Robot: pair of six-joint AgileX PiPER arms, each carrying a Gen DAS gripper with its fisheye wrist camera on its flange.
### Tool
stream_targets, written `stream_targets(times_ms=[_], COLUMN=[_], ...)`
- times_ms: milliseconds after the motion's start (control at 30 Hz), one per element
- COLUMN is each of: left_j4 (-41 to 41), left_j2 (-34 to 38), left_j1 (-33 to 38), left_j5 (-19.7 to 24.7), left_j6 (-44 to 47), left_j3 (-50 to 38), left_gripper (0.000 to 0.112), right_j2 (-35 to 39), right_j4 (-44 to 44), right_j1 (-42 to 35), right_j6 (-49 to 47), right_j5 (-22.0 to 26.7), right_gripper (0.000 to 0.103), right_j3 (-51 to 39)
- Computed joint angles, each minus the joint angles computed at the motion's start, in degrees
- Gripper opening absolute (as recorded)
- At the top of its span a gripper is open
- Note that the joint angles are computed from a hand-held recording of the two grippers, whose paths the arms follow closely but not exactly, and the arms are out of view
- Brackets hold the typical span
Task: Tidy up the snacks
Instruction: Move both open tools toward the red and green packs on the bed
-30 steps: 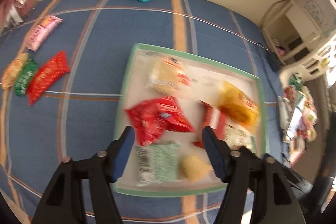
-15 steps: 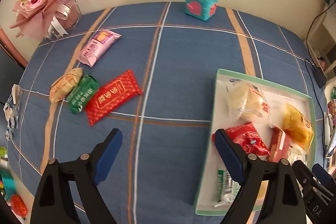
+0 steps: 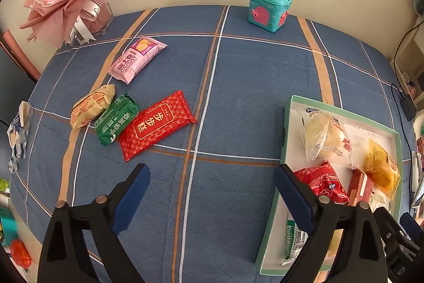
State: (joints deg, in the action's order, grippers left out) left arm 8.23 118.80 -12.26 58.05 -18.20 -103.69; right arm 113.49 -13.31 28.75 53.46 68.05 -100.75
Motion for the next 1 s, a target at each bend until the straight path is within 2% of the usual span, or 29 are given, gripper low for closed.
stream_targets(times_ms=[233,600,900,1000], left_j4=[-1.0,-3.1,-5.7,-7.8], left_j2=[0.0,-2.3,-3.8,-3.9], left_j1=[0.6,3.6,9.6,12.6], left_j5=[-0.6,-6.9,-11.3,-11.8], left_j6=[0.4,2.7,4.0,5.6], left_j3=[0.0,3.7,6.1,6.2], left_gripper=[0.096,0.099,0.099,0.099], right_j2=[-0.4,0.3,5.7,8.7], right_j4=[-0.9,-1.6,0.0,0.4], right_j1=[0.4,1.8,4.3,5.4], right_j6=[0.3,1.1,-0.2,-1.1], right_j5=[-1.3,-6.3,-8.0,-7.1], right_gripper=[0.103,0.103,0.103,0.103], right_j3=[0.5,0.2,-6.9,-11.4])
